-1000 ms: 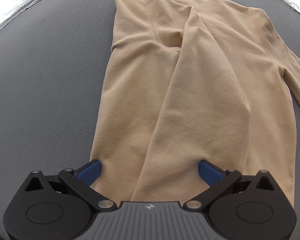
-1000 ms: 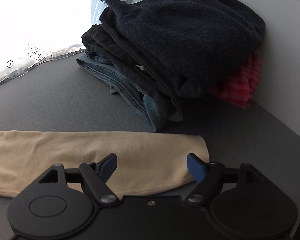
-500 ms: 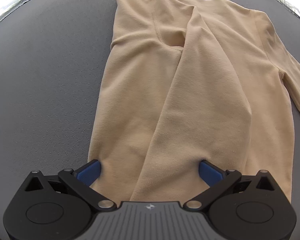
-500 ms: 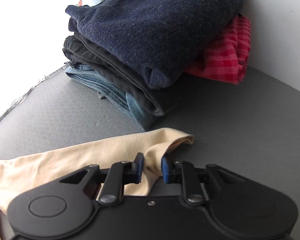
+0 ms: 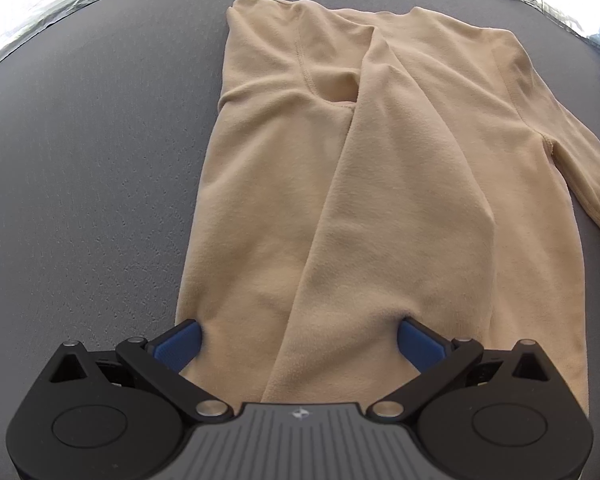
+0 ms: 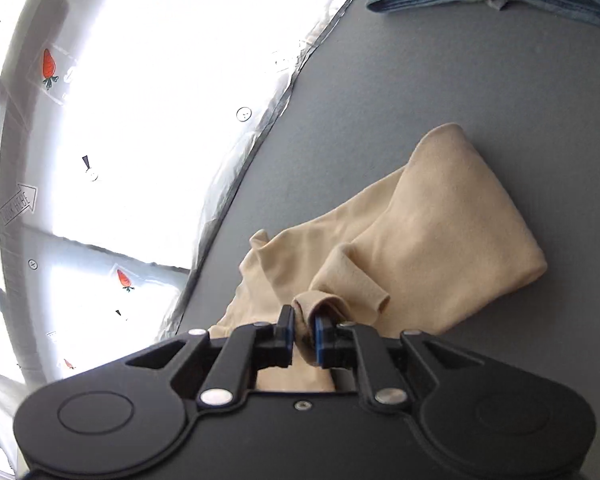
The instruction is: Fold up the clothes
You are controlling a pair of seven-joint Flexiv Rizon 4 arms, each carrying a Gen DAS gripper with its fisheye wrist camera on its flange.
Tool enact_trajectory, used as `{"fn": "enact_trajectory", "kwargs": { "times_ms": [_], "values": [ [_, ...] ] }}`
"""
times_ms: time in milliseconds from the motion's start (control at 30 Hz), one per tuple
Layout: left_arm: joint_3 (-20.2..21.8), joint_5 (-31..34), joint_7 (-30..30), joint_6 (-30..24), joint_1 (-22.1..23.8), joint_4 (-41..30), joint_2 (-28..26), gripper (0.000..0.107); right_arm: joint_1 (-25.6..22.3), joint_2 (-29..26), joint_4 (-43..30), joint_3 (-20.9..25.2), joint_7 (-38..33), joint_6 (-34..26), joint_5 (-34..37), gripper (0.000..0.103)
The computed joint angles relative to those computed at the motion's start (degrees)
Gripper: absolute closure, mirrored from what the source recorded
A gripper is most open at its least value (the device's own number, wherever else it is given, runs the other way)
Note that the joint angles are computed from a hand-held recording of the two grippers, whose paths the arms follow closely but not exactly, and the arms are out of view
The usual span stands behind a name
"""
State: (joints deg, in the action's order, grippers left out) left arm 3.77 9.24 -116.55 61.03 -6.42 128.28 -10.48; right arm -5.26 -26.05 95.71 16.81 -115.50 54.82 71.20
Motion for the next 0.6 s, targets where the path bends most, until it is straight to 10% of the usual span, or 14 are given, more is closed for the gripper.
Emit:
{"fn": "enact_trajectory", "kwargs": {
  "times_ms": [167,600],
  "values": [
    [0.1,0.7,-0.4,1.5,-0.2,0.8,0.2,0.004,2.8,-1.5,-1.6,2.3,3.6,-10.6,-0.9,0.072],
    [0.2,5.9,-4.8,-2.3,-2.0,-1.3,2.1,0.004,-0.4,-4.5,-1.1,0.2,12.6,-5.1,5.9,0.064]
  ]
}}
